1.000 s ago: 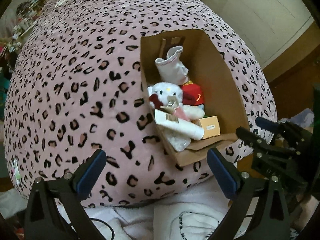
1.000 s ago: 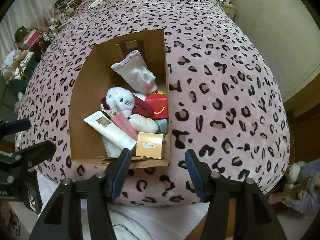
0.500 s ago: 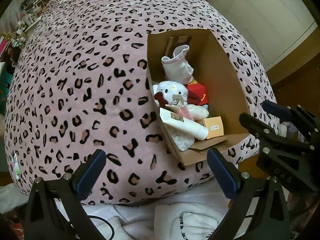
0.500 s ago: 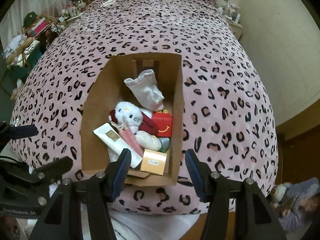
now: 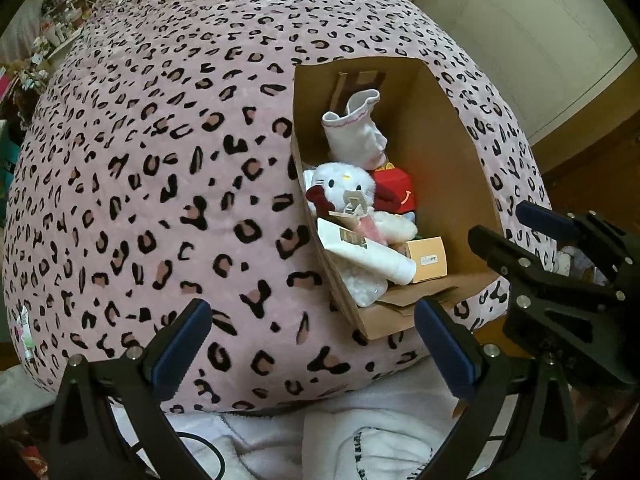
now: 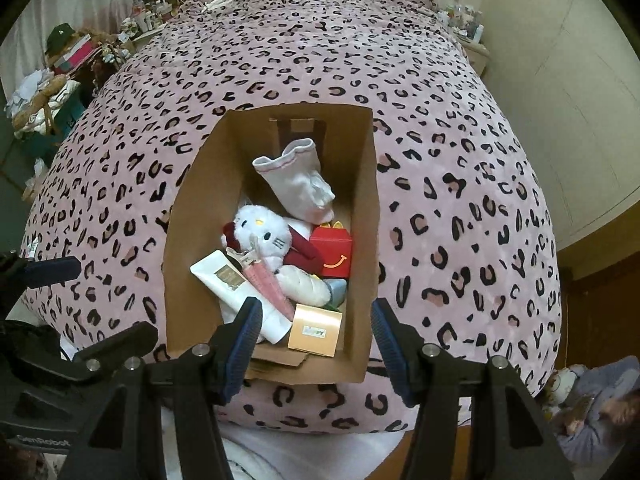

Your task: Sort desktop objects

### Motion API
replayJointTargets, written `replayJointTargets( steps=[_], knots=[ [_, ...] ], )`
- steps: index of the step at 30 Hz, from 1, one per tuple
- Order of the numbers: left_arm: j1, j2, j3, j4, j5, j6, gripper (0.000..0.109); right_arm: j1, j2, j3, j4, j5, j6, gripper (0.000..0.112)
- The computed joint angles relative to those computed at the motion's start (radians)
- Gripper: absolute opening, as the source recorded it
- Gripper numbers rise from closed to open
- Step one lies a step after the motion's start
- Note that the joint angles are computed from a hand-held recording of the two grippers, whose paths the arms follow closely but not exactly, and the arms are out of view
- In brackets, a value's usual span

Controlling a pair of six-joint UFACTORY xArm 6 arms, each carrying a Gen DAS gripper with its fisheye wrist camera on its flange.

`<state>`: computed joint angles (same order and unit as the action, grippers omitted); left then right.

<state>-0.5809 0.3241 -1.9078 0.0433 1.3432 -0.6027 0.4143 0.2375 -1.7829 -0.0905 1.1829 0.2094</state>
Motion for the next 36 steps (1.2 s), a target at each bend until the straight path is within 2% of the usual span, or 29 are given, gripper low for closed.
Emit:
replayJointTargets(
  steps=[14, 29, 36],
  knots=[
    [-0.017, 0.042, -0.081, 0.042, 0.054, -0.007, 0.102, -0.005, -0.003, 0.009, 0.0, -0.008, 0.014, 0.058],
    [-0.021, 0.042, -0.071, 0.031, 0.004, 0.009, 0.102, -0.017, -0.014, 0.024, 0.007, -0.014, 0.027, 0.058],
    [-0.03, 0.081, -0.138, 0.055, 0.062, -0.002, 0.102, -0.027, -0.019, 0.032, 0.013, -0.014, 0.028, 0.058]
  ],
)
